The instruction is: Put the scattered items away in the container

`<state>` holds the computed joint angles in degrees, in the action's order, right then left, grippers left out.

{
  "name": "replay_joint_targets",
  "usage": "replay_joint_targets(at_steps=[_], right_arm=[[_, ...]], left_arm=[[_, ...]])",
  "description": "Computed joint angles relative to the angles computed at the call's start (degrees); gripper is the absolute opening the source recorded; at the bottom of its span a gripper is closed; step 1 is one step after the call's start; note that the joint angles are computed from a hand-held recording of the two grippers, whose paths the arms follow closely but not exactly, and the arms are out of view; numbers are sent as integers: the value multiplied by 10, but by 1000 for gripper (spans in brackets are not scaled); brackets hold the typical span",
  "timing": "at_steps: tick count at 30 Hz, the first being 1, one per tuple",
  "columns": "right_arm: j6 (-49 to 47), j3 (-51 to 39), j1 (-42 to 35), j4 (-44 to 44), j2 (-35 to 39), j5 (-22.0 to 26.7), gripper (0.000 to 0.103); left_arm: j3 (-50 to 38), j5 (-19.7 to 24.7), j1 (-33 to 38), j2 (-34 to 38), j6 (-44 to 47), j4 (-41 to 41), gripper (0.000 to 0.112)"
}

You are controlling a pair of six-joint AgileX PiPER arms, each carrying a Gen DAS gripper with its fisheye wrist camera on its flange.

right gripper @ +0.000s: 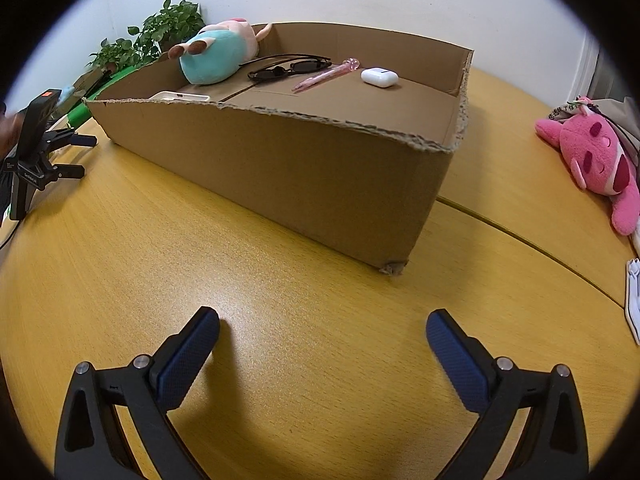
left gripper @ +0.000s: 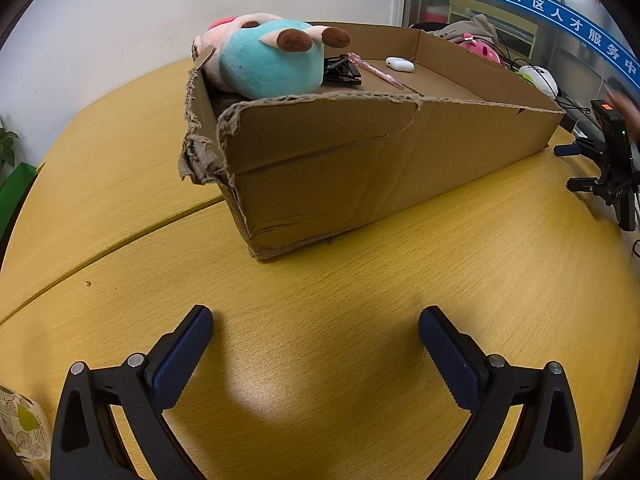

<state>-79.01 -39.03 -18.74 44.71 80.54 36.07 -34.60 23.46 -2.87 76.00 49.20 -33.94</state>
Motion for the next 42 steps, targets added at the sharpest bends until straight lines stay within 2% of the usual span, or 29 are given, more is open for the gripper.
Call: replay_joint_targets(at_steps=[11,14,17,42], right_arm=[[-4,2,0,3,0,-2,103],[-4,2,-1,4,0,-2,103],[-5,3,-1,5,0,-2,103],[-5,2,-1,5,0,-2,103]], left_arm=[[-1,-1,-2,2,-6,3,103],[-19,9,0,21,15,-10,103],[-30,-1,-2,36,16,-16,103],[-24,-9,-12,30,-1,-5,103]])
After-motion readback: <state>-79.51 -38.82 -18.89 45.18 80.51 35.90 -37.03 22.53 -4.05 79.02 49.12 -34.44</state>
